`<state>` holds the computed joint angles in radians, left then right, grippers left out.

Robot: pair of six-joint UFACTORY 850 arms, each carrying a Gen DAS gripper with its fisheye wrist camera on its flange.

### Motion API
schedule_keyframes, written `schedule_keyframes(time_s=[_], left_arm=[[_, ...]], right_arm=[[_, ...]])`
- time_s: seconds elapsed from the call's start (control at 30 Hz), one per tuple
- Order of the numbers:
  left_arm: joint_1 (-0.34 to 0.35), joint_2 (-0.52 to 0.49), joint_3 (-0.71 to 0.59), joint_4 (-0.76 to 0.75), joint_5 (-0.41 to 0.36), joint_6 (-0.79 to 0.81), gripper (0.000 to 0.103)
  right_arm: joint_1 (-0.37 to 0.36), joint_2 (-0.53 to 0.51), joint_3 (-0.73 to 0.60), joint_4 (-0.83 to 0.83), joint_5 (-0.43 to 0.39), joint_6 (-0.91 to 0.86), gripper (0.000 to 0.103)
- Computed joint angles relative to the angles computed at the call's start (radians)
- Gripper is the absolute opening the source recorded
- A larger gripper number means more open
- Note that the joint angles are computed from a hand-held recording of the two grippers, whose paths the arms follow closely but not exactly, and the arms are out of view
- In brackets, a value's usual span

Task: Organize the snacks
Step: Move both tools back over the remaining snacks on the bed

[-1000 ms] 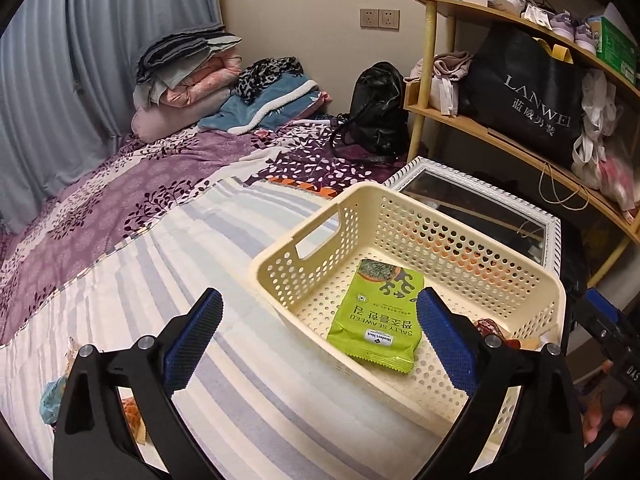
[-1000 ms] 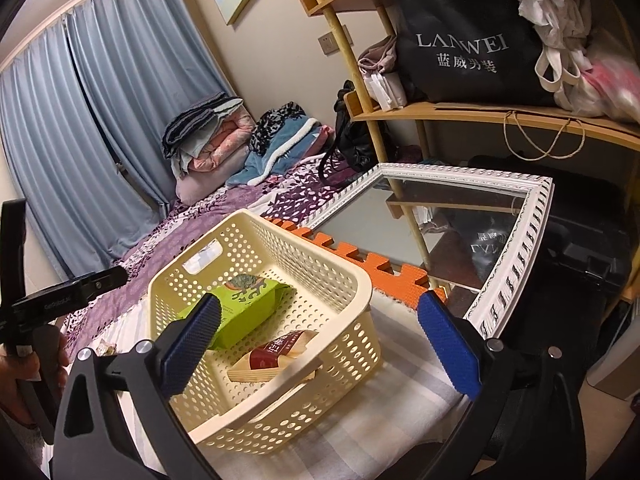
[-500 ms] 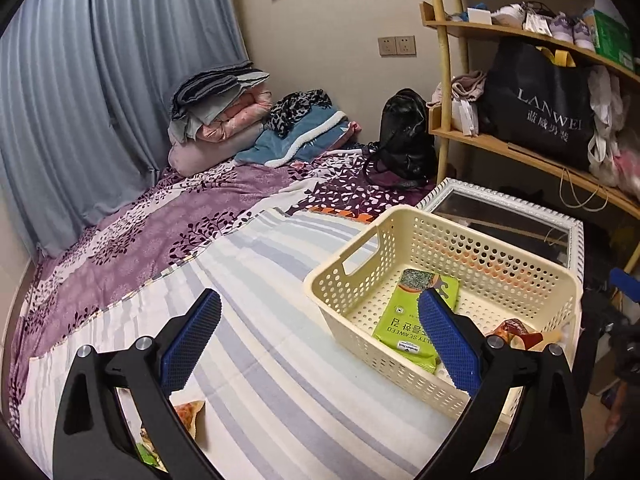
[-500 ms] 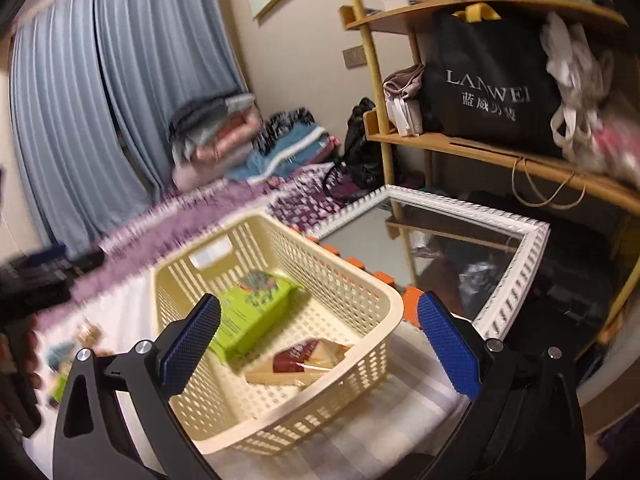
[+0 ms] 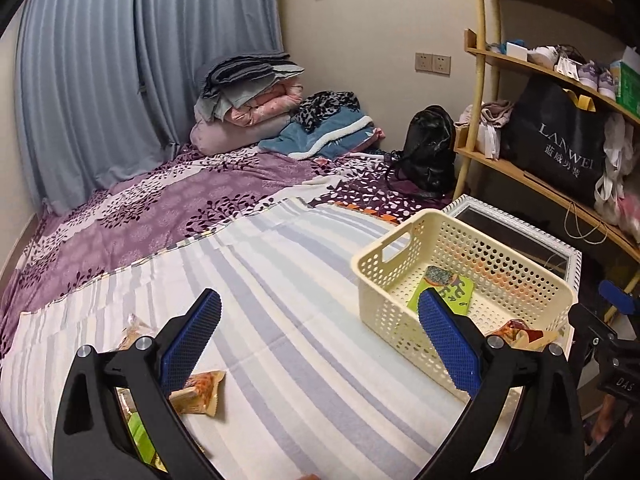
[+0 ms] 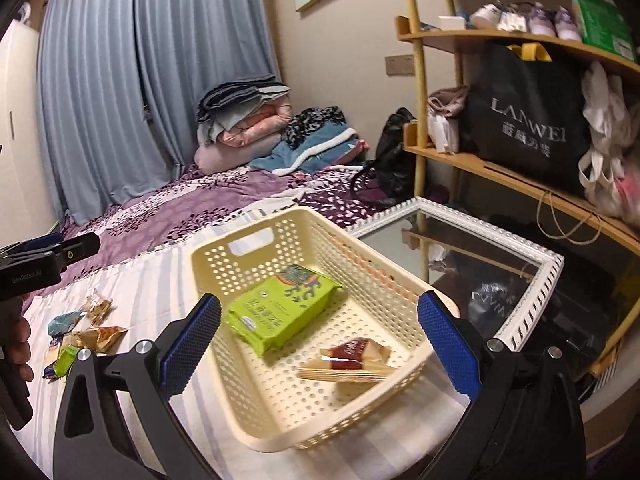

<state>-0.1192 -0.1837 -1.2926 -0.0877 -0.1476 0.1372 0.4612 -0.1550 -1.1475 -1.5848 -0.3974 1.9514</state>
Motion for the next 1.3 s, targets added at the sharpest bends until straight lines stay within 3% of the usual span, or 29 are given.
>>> schedule_keyframes(time_s=[0.17,0.5,0.57,0.73,0.87,1.17,1.3], left_arm=[[0.035,0.026,0.033,0.003,0.007,-0.006,0.1],[0.148,0.054,0.082,-0.307,-0.025,0.258,0.1],[0.169,0.055,0.089,-0.298,-0.027,0.247,0.1],[0.224,0.057,0.109,-0.078,-0.017,0.03,0.1],[0.289,0.048,0.109,-0.16,-0.042,0.099,0.1],[0.389,0.046,0.136,-0.063,-0.051,-0.007,0.1],[0.437,0.042,0.145,-0.164,-0.059,0.089,0.1]], right_arm=[[0.031,-0.018,-0.033,0.036,0.012,-0.055,0.098],[0.085,-0.083,-0.124,0.203,0.06,-0.246,0.098],[0.094,-0.099,-0.142,0.237,0.068,-0.288,0.098],[0.112,-0.142,-0.188,0.383,0.106,-0.442,0.098],[0.119,-0.173,-0.221,0.526,0.133,-0.597,0.098],[0.133,-0.23,-0.276,0.842,0.153,-0.933,0.098],[0.141,-0.255,-0.3,0.949,0.153,-1.05,0.098]])
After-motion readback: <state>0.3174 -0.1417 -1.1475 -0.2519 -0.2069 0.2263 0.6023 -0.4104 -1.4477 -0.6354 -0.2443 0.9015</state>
